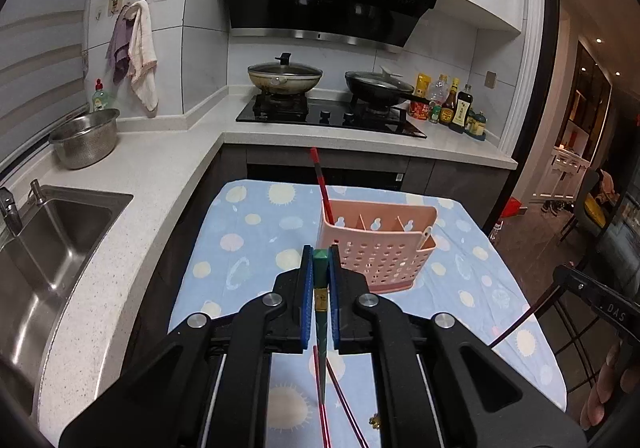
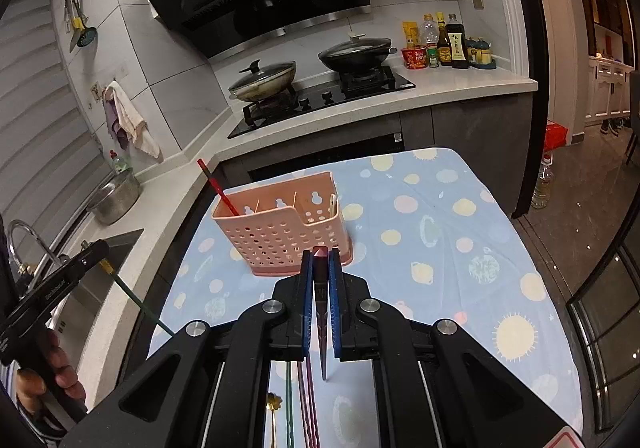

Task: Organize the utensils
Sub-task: 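Lift the green chopstick with the left tool while the right tool carries the brown chopstick to the holder, then open the left tool over the holder while the right tool drops its chopstick in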

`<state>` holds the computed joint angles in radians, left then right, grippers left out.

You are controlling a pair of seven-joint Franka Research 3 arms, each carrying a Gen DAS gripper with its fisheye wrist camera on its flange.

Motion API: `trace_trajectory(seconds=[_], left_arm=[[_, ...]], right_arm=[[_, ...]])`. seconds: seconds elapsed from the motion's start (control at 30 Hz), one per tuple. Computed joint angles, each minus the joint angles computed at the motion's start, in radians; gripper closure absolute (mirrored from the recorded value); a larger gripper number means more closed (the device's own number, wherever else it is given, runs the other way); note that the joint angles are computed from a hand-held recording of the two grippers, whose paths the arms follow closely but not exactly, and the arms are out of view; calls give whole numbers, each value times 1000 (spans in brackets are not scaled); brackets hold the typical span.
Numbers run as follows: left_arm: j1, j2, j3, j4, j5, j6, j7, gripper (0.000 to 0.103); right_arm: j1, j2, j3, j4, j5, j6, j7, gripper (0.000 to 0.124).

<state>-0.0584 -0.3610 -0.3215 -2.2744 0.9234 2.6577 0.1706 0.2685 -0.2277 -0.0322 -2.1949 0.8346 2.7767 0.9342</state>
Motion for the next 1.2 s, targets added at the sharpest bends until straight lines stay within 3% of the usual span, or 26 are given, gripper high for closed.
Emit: trace_trajectory(seconds=[0.33,0.57,0.97,1.2], left_arm=[[26,98,6,176,106,47,-23,96],[2,221,36,374,200,56,-25,96],[-93,442,143,631,291,73,-17,96],[-125,524,197,648,188,79,55,96]], right_arm=[[1,94,-5,195,114,-40,-59,117],[-21,206,39,393,160,-20,-78,117],[-68,435,120,656,52,-24,37,117],[-83,537,141,720,-58,-59,139,117]])
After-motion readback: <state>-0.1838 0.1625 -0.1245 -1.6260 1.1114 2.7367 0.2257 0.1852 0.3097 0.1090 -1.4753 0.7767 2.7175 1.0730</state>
